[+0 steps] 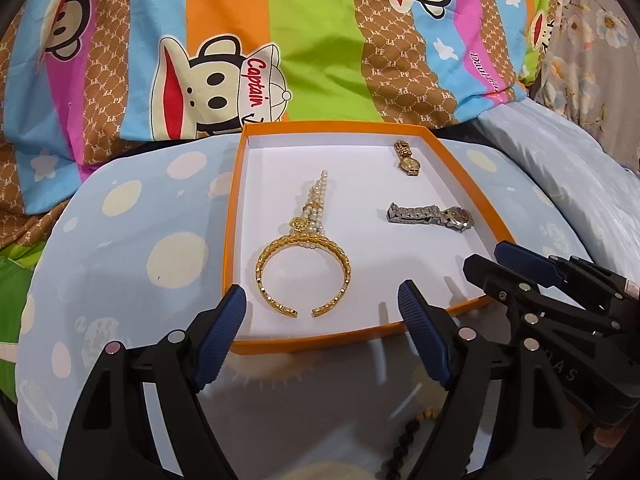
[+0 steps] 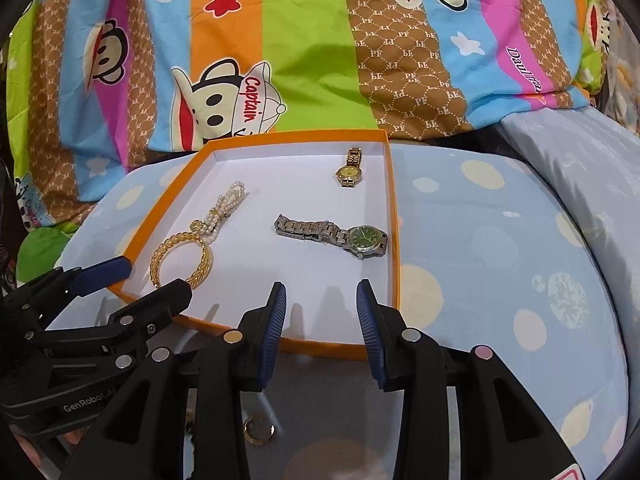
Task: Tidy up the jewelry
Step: 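Release the gold bangle from the left tool while the right tool releases the silver watch in the box, then grasp the black bead bracelet with the left tool while the right tool moves to the gold hoop earring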
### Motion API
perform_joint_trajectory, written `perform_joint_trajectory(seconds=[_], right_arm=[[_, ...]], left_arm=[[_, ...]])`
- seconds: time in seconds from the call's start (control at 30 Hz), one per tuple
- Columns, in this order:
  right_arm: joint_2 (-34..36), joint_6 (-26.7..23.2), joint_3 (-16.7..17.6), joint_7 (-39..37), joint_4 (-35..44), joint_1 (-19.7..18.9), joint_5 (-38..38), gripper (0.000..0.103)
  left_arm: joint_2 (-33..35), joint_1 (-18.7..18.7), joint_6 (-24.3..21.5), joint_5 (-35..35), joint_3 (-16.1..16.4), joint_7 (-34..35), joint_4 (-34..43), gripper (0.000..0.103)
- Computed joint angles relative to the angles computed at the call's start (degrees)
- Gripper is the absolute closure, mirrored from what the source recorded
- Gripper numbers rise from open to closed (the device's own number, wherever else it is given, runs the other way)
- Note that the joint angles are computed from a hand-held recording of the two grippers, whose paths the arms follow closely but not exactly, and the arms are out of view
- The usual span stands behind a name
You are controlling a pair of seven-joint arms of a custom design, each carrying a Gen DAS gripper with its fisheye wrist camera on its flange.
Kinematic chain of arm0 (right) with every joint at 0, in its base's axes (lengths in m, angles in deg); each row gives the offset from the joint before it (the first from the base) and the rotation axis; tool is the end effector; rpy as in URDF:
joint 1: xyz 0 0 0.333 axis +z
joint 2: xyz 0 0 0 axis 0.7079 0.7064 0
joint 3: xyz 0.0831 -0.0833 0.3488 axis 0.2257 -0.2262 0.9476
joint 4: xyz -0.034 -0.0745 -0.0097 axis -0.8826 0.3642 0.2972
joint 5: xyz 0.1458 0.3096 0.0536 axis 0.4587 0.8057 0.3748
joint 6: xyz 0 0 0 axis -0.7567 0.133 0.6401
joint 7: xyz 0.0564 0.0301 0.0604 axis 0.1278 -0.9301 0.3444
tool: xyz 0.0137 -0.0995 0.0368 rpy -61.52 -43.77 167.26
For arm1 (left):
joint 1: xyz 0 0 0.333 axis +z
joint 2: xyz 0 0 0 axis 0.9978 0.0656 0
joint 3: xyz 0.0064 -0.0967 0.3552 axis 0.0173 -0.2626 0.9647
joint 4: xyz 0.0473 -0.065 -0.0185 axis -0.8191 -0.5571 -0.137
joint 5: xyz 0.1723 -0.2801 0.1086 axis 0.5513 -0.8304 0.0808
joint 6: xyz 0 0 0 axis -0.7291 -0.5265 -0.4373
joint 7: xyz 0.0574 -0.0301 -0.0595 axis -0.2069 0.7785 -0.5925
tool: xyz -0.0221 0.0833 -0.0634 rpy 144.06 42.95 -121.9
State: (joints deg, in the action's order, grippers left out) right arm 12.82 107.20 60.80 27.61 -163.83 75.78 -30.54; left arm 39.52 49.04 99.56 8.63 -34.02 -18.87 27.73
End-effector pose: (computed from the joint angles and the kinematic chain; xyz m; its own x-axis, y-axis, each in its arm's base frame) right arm 0.6585 0.3128 0.4801 0.1707 -0.9782 -0.1181 -0.7467 -0.0502 -0.6632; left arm 0.6526 -0.5097 0.4727 -0.1545 -0.9855 0.0700 -0.7425 0.0691 -0.6662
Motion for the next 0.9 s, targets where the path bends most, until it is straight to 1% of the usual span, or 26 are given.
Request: perform_joint_trajectory(seconds=[0.1, 0.2, 0.27, 0.3, 0.4, 0.5, 0.6, 0.63, 0.67, 0.73, 0.77, 0.83, 0.9], right_arm=[[-1.53, 0.98, -0.43, 0.73, -2.60, 0.86, -0.39, 0.067], [-2.61, 0.89, -0.05, 1.18, -3.61, 0.66, 0.13, 0.068], [-4.53, 2.49, -1.39, 3.21, -6.00, 1.64, -0.65, 0.068], [-5.78, 3.78, -1.93, 4.14, -7.72, 1.99, -1.08, 0.068], [-9.84, 7.09, -4.40, 7.60, -13.71, 3.84, -3.31, 0.068], [-13.33, 8.61, -7.67, 12.10, -19.19, 6.73, -7.94, 0.068], [-15.54, 8.71, -12.44, 19.99, -22.95, 11.35, -16.26, 0.068], [-16.19, 9.14, -13.33, 22.34, -24.15, 12.28, -18.70, 0.068], [-16.84, 9.51, -13.28, 23.88, -25.29, 12.47, -20.25, 0.068], [-18.04, 9.66, -11.29, 24.96, -27.25, 11.37, -21.32, 0.068], [-18.53, 9.78, -10.92, 26.05, -28.05, 11.27, -22.59, 0.068], [-19.25, 9.57, -11.37, 29.48, -29.04, 12.11, -26.83, 0.068], [-19.79, 8.68, -11.73, 32.92, -29.55, 12.69, -30.81, 0.068]], left_arm=[[-3.40, -0.28, 2.76, 1.49, 0.38, -2.00, -6.50, 0.027], [-4.46, -0.08, 3.45, 2.20, 0.05, -2.96, -8.15, 0.027], [-6.30, 0.31, 5.27, 2.45, -0.19, -4.69, -11.01, 0.027], [-8.07, 0.18, 6.87, 3.36, 0.35, -6.55, -13.70, 0.027], [-12.46, -0.85, 9.09, 7.62, 2.20, -11.58, -20.14, 0.025], [-18.58, -1.31, 11.99, 13.09, 3.26, -18.03, -29.96, 0.022], [-22.76, -0.38, 13.03, 15.85, 2.07, -22.91, -37.44, 0.022], [-23.65, 0.12, 13.26, 16.36, 1.40, -24.07, -39.23, 0.022], [-24.57, 0.76, 13.63, 16.71, 0.62, -25.09, -41.08, 0.022], [-26.64, 1.66, 14.50, 17.61, -0.74, -27.59, -45.19, 0.022], [-27.30, 2.04, 14.67, 17.90, -1.44, -28.43, -46.52, 0.022], [-28.41, 2.89, 15.74, 17.77, -3.08, -29.59, -48.95, 0.022], [-28.78, 3.15, 16.49, 18.12, -3.94, -30.30, -49.67, 0.022]])
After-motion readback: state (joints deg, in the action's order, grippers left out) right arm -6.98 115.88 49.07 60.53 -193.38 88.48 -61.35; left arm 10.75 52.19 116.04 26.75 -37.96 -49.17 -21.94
